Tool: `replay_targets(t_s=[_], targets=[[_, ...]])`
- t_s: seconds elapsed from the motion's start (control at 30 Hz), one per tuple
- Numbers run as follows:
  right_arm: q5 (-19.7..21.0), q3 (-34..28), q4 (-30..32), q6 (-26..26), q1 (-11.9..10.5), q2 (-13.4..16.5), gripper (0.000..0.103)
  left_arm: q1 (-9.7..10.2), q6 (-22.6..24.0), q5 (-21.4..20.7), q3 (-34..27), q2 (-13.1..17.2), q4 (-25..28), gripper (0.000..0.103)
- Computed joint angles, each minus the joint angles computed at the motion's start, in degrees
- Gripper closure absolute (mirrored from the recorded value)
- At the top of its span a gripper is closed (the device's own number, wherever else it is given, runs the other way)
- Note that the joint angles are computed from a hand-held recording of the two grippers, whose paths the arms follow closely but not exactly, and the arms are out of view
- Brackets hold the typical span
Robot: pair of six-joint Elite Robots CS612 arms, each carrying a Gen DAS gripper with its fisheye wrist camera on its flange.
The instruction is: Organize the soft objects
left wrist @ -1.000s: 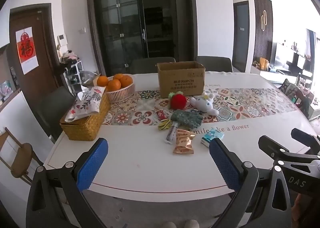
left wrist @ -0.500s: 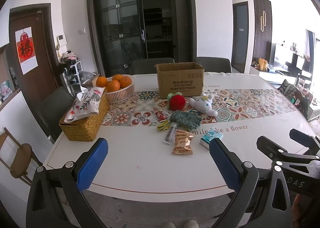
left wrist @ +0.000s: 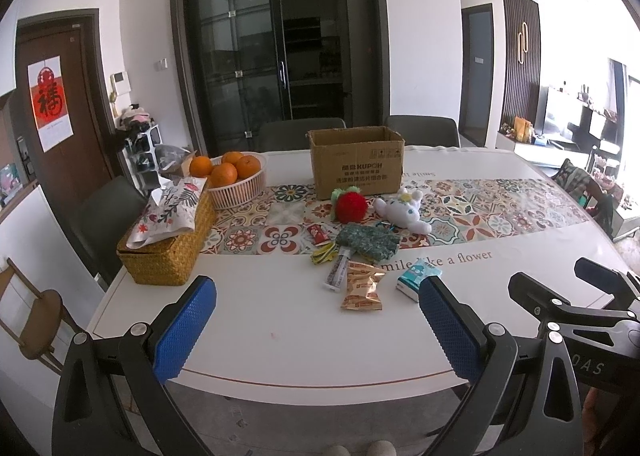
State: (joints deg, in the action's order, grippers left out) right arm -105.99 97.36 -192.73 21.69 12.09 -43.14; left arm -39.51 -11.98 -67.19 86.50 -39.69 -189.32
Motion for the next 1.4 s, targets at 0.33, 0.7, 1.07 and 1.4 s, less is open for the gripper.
replay_targets(t_s=[0.33, 0.7, 1.07, 1.4], targets=[[0.10, -0.01, -0.15, 0.07, -0.05, 0.06, 0.000, 0.12, 0.03, -0.33, -0.14, -0.02, 0.21, 0.000], [0.32, 0.03, -0.18, 0.15, -0.09, 0.09, 0.000, 0.14, 0.19, -0.79, -0.14, -0.08, 0.34, 0.000], [0.34, 0.03, -0.05, 0.20, -0.09, -0.05, 0.000, 0.19, 0.25, -0.88, -0.18, -0.02, 0.20, 0.000], [0.40, 0.08, -0.03, 0.27, -0.11, -0.08, 0.000, 0.14, 0.19, -0.80, -0.18, -0.03, 0.27, 0.000]])
